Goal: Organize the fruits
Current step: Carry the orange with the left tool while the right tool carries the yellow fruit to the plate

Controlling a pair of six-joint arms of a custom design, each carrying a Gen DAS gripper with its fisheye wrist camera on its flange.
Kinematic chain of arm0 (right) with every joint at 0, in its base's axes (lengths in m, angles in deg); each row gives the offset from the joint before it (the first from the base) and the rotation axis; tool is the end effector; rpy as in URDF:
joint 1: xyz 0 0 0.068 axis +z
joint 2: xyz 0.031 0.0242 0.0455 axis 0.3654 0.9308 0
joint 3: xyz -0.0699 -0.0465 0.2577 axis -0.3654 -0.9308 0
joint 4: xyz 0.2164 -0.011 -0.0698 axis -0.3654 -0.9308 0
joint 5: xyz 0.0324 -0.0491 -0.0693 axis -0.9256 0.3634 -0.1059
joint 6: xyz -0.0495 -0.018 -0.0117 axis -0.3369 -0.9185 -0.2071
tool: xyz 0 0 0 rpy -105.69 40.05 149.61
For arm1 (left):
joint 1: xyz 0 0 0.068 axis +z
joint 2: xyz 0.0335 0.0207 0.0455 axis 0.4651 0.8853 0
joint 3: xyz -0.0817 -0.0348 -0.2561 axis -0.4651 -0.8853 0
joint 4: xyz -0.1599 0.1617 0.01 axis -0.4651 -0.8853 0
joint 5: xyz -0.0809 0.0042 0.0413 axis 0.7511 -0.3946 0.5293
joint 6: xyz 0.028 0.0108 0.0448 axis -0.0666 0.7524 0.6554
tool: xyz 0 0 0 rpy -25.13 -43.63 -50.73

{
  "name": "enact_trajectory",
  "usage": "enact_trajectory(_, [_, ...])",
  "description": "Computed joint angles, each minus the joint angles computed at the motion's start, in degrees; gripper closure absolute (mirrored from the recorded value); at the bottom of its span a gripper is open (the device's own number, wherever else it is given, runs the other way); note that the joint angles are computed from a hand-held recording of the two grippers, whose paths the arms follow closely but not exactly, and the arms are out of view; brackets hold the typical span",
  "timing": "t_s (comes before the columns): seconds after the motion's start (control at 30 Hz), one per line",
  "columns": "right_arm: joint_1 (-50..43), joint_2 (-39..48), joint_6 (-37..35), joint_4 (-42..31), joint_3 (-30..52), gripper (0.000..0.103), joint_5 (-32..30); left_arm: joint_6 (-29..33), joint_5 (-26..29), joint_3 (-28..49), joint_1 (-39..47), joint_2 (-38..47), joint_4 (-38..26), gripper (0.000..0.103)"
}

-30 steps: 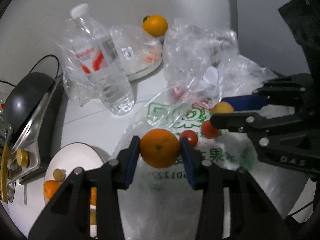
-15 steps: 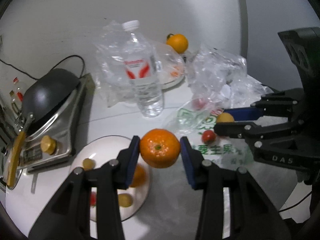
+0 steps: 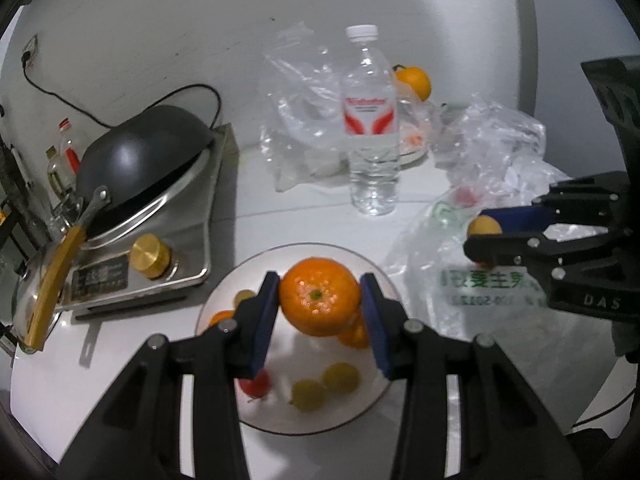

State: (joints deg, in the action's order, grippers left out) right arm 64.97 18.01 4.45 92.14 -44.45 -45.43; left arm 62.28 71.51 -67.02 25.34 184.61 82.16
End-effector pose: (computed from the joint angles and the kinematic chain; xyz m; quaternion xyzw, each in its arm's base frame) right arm 0.1204 0.0880 0.0745 0.0527 0.9161 -0.0049 0.3975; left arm 0.2248 -0.0283 0.0787 0.4226 0.7961 -0.1287 0.4136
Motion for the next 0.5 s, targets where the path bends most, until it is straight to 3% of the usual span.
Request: enact_trajectory(0.5, [-7.39, 7.94, -7.83, 1.30, 8.70, 0.077, -6.06, 0.04, 0.36, 12.78, 1.60, 9.46, -5.17, 0.061])
